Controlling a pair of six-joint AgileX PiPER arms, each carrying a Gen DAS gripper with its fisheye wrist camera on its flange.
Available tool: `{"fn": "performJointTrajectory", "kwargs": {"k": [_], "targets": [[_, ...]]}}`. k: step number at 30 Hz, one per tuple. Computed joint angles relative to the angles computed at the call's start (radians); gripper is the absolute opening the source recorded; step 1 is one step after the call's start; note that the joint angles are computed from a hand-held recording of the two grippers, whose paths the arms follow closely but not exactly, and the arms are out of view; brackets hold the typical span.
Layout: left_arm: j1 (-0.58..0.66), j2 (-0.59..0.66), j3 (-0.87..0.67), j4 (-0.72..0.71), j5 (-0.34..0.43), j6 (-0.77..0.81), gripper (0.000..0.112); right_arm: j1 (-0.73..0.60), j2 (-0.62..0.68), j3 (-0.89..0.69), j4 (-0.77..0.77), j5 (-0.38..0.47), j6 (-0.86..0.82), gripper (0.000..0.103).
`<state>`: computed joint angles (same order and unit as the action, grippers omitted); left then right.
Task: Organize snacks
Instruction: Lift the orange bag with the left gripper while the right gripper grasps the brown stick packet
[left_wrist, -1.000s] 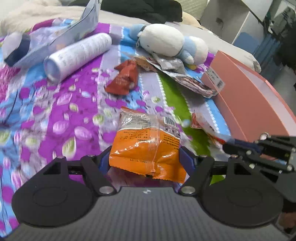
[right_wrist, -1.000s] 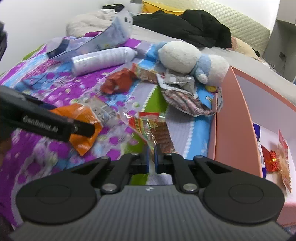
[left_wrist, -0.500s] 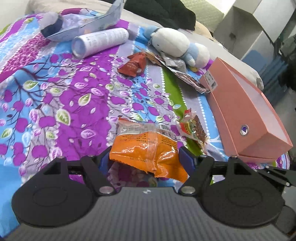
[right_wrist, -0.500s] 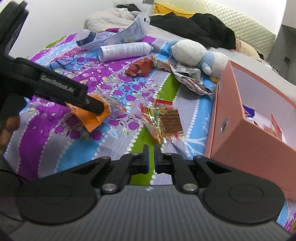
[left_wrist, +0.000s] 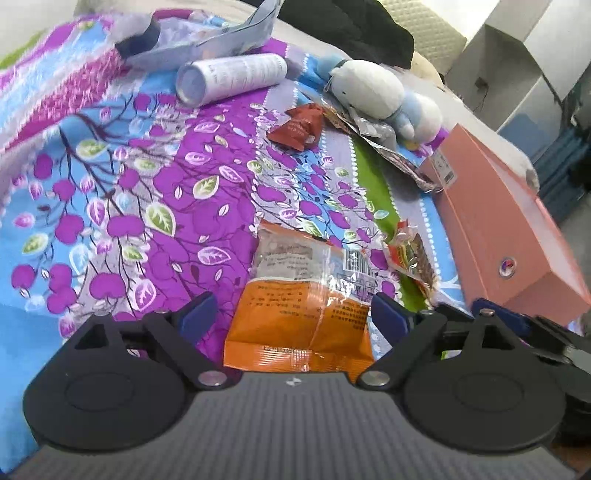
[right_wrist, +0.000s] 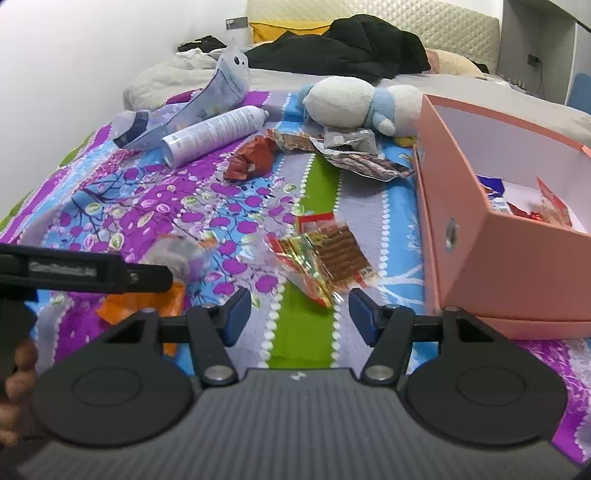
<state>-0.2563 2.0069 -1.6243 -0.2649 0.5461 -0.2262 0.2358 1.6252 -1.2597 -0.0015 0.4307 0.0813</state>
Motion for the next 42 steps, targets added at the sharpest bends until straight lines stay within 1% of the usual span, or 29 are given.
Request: {"fn": "performJointTrajectory", "kwargs": {"k": [1,4,6,8,9,12,15,17,19,23,25,27,29,35,38,42], "targets": [[0.006,0.001,0.000,-0.014,0.003,0.014,0.093,0.005,0.013,-0.015,-0.022,-0.001,0.027,0.061],[0.021,0.009,-0.003,-0.044,0.013,0.032,0.093,0.023,0.072,-0.082,-0.137,0.010,0.181,0.061],[0.035,0.012,0.001,-0.086,0.016,0.060,0.093,0.025,0.116,-0.140,-0.185,0.037,0.268,0.067],[0.045,0.016,-0.009,-0.107,0.036,0.072,0.093,0.028,0.163,-0.200,-0.222,0.059,0.352,0.081],[0.048,0.018,-0.017,-0.113,0.045,0.080,0.093,0.028,0.188,-0.233,-0.227,0.075,0.376,0.083],[0.049,0.028,-0.040,-0.100,0.063,0.089,0.093,0.036,0.262,-0.327,-0.261,0.135,0.435,0.085],[0.058,0.041,-0.055,-0.140,0.074,0.121,0.093,0.042,0.327,-0.400,-0.332,0.194,0.540,0.086],[0.061,0.050,-0.064,-0.153,0.077,0.134,0.093,0.046,0.368,-0.437,-0.374,0.230,0.573,0.088],[0.059,0.058,-0.074,-0.152,0.075,0.134,0.093,0.037,0.391,-0.450,-0.346,0.235,0.541,0.089],[0.068,0.074,-0.094,-0.174,0.075,0.123,0.093,0.036,0.385,-0.410,-0.338,0.186,0.503,0.092],[0.070,0.085,-0.112,-0.173,0.085,0.117,0.093,0.021,0.379,-0.393,-0.267,0.162,0.445,0.092],[0.070,0.090,-0.123,-0.175,0.088,0.114,0.093,0.017,0.373,-0.383,-0.246,0.152,0.408,0.090],[0.070,0.088,-0.121,-0.182,0.089,0.117,0.093,0.006,0.365,-0.385,-0.188,0.155,0.346,0.083],[0.068,0.058,-0.087,-0.195,0.077,0.121,0.093,-0.023,0.328,-0.360,-0.047,0.169,0.198,0.073],[0.068,0.031,-0.055,-0.188,0.063,0.110,0.093,-0.036,0.288,-0.321,0.013,0.173,0.133,0.073],[0.066,-0.004,-0.020,-0.168,0.061,0.086,0.093,-0.042,0.213,-0.238,0.041,0.162,0.057,0.073]]}}
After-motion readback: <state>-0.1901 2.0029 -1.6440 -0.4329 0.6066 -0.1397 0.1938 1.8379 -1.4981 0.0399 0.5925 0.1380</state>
